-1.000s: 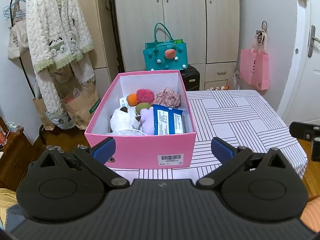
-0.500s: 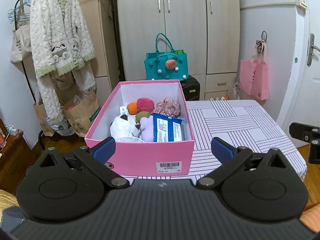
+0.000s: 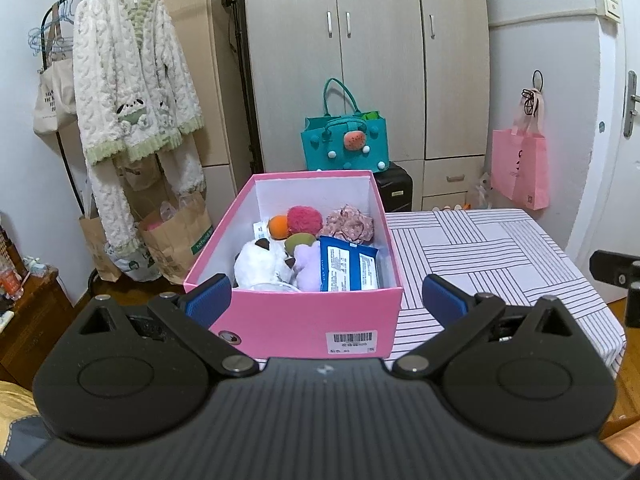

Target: Organize soft objects

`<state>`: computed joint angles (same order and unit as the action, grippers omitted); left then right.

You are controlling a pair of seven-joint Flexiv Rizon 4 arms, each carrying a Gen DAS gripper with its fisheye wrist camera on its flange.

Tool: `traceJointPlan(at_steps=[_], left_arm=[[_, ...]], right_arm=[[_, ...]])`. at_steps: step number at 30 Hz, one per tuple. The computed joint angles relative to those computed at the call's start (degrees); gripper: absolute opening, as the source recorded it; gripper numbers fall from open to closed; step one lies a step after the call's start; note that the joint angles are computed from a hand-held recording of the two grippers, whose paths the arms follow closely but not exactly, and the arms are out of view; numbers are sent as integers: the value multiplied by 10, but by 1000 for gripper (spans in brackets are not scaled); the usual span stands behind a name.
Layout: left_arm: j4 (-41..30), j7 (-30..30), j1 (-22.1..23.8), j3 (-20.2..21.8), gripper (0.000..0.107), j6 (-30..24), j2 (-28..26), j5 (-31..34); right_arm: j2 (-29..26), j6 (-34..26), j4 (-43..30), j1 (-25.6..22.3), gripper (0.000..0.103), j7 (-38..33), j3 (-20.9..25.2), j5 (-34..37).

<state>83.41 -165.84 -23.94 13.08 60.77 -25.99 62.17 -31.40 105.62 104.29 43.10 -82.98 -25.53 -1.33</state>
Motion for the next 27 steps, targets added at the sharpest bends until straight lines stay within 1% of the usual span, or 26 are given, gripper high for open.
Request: traceJointPlan(at_steps=[11, 16, 27], left_arm=[[1, 1, 1, -2, 103, 1, 0, -2], [1, 8, 6, -3, 103, 13, -3, -11], [-2, 8, -2, 5, 103, 11, -5, -10]], right_arm=[[-1, -2, 0, 0, 103, 0, -2, -1], [-3, -6, 0, -1, 103, 2, -3, -4], [-4, -7, 0, -4, 103, 8, -4, -11]])
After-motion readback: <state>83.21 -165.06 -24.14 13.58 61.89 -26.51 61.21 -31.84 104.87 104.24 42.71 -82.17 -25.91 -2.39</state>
